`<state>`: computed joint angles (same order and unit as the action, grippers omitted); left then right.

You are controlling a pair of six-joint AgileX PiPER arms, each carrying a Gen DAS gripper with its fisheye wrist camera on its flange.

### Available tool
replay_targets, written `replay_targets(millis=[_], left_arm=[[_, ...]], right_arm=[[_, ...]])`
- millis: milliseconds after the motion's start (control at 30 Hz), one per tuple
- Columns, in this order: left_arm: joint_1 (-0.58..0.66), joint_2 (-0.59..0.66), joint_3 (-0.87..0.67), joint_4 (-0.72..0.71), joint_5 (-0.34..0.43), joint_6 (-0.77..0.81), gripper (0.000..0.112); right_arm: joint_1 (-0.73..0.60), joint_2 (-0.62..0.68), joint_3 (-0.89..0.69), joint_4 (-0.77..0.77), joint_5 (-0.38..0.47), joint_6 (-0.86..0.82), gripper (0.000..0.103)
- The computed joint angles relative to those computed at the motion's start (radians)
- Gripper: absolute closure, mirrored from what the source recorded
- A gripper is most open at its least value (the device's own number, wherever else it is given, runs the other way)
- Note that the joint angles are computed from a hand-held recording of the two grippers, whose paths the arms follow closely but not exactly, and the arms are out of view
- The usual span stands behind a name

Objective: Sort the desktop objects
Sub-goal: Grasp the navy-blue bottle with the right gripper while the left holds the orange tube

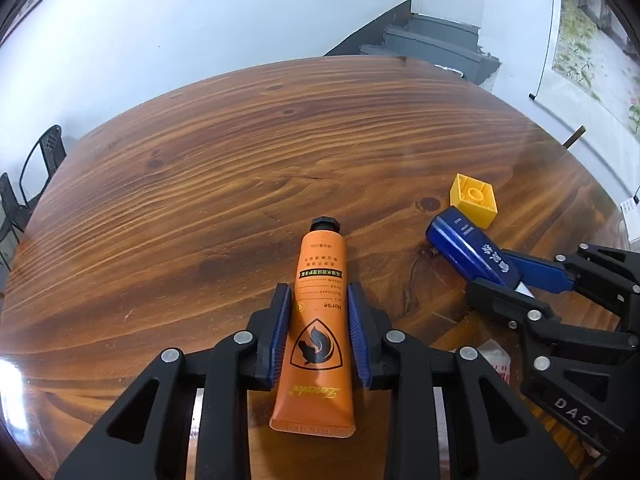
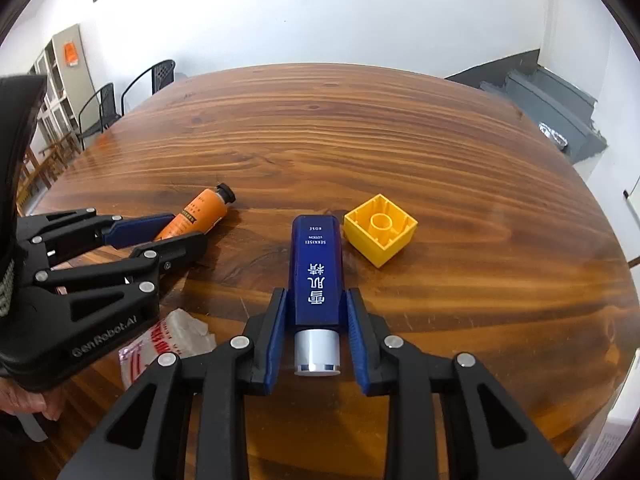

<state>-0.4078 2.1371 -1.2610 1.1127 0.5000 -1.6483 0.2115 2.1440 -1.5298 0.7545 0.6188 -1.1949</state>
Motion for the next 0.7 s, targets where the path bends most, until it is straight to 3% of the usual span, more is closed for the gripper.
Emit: replay_targets(millis=[233, 700], left_arm=[[-0.022, -0.057, 0.051, 0.052, -0.007, -0.093, 0.082], [-0.173, -0.165, 0.084, 0.131, 0.028, -0.18, 0.082]], right_arm=[[-0.091, -0.05, 0.031, 0.149, 0.145, -0.082, 0.071], [-0.274, -0.238, 0.309, 0.437, 0.159, -0.296, 0.071]])
